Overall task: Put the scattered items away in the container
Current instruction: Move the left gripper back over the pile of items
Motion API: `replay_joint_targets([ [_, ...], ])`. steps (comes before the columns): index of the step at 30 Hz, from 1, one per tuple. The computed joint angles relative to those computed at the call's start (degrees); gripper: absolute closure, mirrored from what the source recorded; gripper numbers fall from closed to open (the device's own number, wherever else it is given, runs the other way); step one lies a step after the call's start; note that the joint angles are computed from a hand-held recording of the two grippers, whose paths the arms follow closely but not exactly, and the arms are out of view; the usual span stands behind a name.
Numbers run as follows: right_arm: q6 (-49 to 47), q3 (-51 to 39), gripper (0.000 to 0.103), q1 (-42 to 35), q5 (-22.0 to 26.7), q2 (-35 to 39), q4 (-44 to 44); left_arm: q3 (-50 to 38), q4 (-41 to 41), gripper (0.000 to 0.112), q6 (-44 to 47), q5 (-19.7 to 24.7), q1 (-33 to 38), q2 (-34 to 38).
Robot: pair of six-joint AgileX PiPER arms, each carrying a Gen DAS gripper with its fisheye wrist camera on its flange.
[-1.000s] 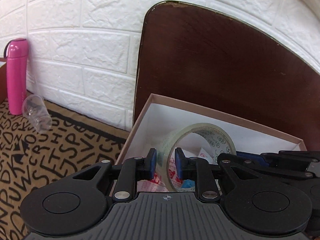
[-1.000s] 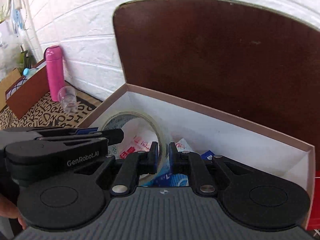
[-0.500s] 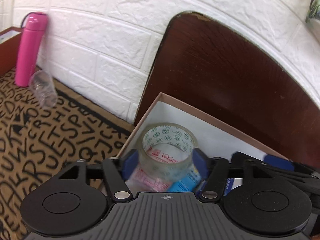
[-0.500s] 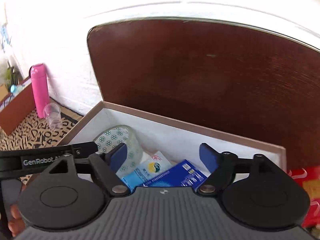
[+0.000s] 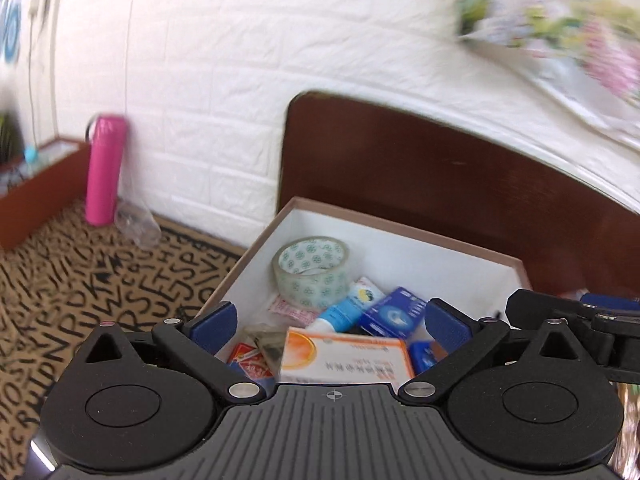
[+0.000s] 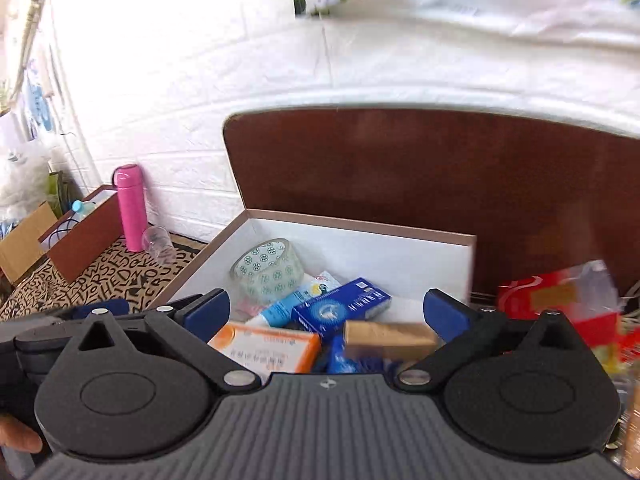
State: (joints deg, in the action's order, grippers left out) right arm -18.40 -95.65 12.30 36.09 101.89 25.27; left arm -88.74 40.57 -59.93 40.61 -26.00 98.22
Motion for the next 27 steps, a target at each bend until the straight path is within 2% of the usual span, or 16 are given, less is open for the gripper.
replay_joint_targets([
  [3, -4.8, 9.4, 0.001, -2.0, -2.6, -7.6, 3.7, 3.9, 6.6, 0.009, -5.6, 2.6, -5.7, -3.5],
  [7, -11.8, 19.8, 0.001, -5.9, -3.4, -17.5, 8.2, 8.7, 12.2, 0.009, -10.1, 5.5, -14.0, -8.0],
  [10, -24.6, 27.8, 0.001, -12.0, -1.7, -26.2, 17.0, 12.6, 17.9, 0.009, -16.2, 7.4, -21.3, -10.1],
  [15, -43.2, 37.6, 0.001, -27.1, 5.7, -38.0, 28.4, 14.7, 24.4, 0.009, -25.0, 11.2, -32.6, -8.7],
  [20, -62.6, 47.5, 0.001, -45.5, 12.4, -45.2, 38.5, 15.4, 25.3, 0.009, -30.2, 9.4, -38.6, -5.5],
  [23, -73.4, 53.0, 0.001, -57.9, 17.8, -46.5, 43.7, 15.8, 24.4, 0.009, -32.0, 6.7, -39.9, -3.5],
  [27, -82.1, 57.9, 0.001, -72.5, 25.4, -42.1, 45.5, 16.9, 24.4, 0.009, -34.7, 4.6, -41.0, 0.1],
])
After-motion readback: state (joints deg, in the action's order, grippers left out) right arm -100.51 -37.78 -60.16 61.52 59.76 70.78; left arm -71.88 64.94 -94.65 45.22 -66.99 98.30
